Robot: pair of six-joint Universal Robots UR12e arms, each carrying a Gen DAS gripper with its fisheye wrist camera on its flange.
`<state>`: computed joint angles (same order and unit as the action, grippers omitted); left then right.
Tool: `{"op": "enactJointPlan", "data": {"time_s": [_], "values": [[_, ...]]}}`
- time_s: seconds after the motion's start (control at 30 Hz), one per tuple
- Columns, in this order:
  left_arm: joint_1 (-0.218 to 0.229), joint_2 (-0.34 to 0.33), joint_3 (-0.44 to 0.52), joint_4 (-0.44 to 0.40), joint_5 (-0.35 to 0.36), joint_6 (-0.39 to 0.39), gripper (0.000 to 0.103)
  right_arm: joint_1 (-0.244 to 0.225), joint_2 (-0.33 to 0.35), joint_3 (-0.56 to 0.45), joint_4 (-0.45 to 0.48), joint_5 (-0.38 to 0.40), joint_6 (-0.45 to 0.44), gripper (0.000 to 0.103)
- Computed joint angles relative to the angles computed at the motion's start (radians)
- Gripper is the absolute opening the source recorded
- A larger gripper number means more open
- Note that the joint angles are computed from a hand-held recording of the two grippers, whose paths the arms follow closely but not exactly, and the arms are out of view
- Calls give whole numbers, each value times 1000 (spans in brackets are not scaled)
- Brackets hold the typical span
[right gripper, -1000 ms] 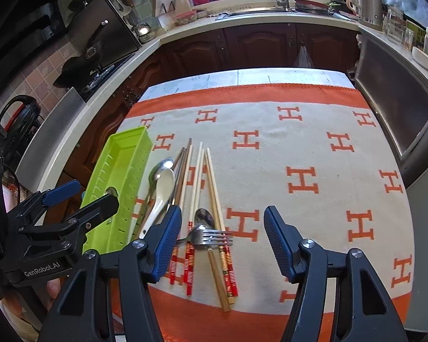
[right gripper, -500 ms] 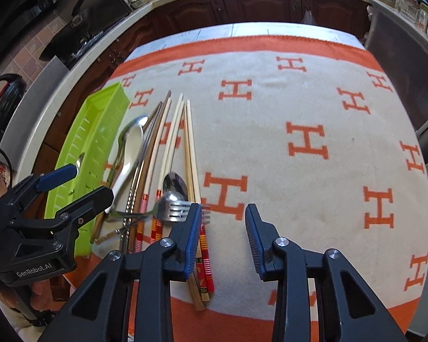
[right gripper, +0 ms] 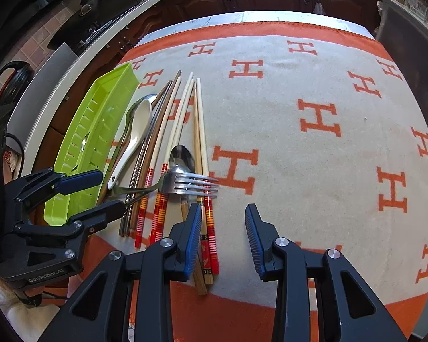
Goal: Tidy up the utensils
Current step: 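Move the left tool onto a steel fork and close on it, then lift the fork with the left tool while the right tool reaches toward a wooden-handled spoon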
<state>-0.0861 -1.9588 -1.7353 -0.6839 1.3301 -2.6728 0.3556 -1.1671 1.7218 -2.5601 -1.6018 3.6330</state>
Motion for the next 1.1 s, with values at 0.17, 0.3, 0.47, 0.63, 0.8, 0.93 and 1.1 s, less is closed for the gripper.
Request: {"op": "enactJointPlan", "data": {"time_s": [0.17,0.3,0.47,0.63,0.8,0.93,1.1], "values": [[-15,-17,11,8,22,48,30,5,-3,13,-11,15,2,33],[-25,-38,34,-7,29,59,26,4,-7,23,-27,16,13,33],[-37,-54,50,-18,24,80,24,1,-12,32,-35,21,24,33],[-50,-63,53,3,20,92,9,-1,-18,38,-33,25,34,33],[-44,-59,56,-3,-13,76,1,-2,-17,38,-38,26,30,33],[-28,-54,62,-27,-64,43,0,-1,-17,37,-39,27,25,33],[-12,-49,71,-56,-94,4,0,4,-18,35,-42,27,18,32]]}}
